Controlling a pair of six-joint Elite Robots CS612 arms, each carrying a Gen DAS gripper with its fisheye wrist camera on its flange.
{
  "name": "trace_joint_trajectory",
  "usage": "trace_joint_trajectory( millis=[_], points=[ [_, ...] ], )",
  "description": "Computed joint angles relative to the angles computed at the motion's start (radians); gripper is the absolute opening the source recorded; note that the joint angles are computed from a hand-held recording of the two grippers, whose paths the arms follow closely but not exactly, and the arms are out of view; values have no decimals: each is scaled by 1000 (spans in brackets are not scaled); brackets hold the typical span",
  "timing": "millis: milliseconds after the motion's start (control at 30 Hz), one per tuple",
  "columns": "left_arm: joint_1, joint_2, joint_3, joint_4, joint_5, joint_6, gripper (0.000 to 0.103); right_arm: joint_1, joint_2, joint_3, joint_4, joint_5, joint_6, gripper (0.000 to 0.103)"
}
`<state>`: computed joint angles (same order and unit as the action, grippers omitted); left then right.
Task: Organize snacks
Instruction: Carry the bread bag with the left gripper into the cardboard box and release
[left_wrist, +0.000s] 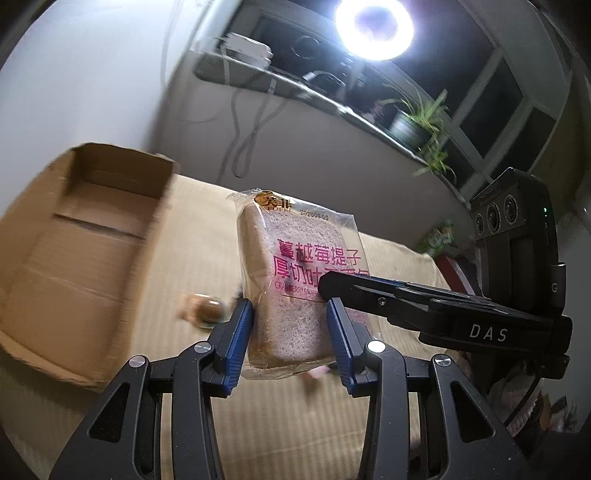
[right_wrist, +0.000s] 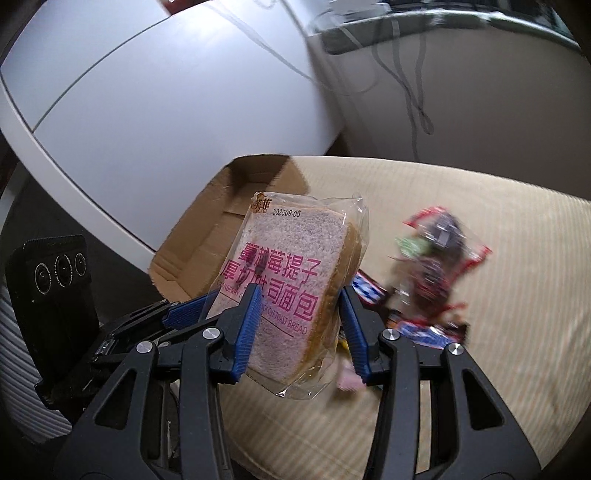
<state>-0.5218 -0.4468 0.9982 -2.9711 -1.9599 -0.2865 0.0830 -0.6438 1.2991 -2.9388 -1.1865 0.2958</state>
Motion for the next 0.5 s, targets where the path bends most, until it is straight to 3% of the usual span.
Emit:
trace_joint_trajectory(
  millis=[500],
  points=[
    [60,-11,36,-52,120,-88,39,63,144,-308,204,72,-111,46]
  ],
)
